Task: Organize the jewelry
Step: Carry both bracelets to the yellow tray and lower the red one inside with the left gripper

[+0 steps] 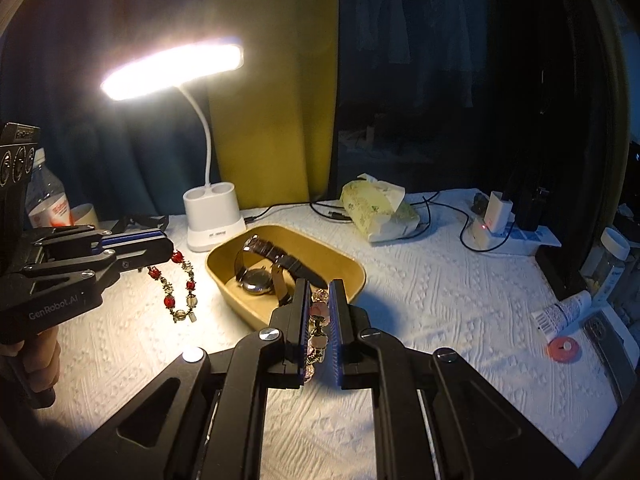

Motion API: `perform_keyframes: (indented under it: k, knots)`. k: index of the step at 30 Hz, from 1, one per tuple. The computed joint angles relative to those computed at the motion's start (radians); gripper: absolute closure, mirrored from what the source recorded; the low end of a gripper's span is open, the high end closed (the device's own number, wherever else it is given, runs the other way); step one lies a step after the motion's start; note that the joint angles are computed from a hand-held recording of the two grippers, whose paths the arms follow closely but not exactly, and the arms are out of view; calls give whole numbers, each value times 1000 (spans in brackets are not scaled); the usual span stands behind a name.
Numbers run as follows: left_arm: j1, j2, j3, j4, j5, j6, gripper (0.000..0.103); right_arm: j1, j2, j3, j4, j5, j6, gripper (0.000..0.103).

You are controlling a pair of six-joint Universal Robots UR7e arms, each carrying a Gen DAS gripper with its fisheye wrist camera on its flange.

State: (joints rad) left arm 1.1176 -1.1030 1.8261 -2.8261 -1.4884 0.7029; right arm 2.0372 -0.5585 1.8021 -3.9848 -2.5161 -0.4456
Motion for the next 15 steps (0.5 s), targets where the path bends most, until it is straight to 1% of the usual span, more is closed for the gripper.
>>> perform_keyframes:
  k: [6,12,15]
  knots:
    - [-6,47,-45,-14,-9,13,93,-17,-4,-33,-8,13,-40,94]
    - [-9,98,-87,-12,6,11,93,-41,-6,-63,-12,42,-50,94]
    - [-8,122,-107,-7,13,7,93,-54,2,-85,-27,62,-69,94]
